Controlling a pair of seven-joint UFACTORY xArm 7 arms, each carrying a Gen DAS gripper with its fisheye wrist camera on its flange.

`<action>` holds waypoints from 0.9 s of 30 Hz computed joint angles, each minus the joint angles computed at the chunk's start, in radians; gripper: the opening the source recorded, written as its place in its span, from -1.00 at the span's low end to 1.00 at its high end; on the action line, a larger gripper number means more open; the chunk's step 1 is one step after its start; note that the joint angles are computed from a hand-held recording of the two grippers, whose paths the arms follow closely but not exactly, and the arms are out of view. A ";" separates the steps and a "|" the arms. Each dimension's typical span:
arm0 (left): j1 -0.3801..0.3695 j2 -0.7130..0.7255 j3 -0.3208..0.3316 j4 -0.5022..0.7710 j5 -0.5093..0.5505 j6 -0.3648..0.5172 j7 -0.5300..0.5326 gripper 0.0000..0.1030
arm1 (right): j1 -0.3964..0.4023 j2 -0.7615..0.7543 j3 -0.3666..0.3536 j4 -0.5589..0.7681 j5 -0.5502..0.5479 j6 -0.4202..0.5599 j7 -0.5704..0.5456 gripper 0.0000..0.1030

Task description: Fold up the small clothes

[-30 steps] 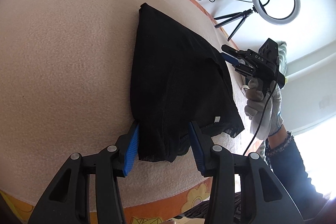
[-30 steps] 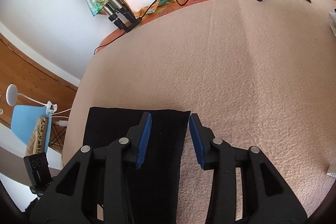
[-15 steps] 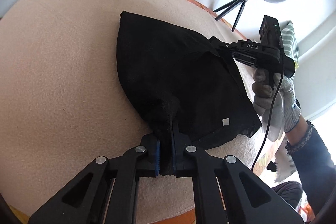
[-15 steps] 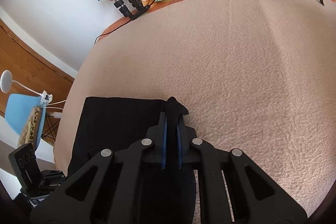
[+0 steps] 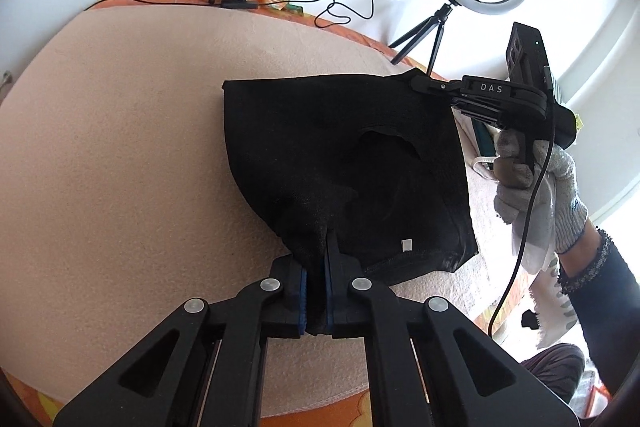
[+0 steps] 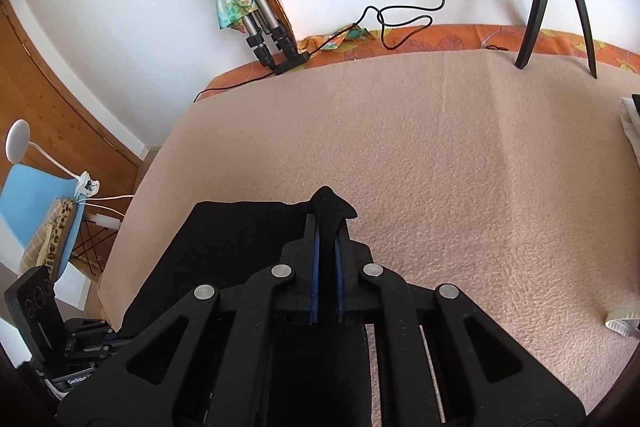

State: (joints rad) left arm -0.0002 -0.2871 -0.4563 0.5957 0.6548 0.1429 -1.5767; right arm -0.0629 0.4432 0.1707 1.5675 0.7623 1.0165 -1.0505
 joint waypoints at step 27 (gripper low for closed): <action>-0.164 0.446 0.022 0.653 0.496 0.201 -0.037 -0.91 | -0.219 0.066 -0.052 0.438 0.085 0.175 -0.007 -0.87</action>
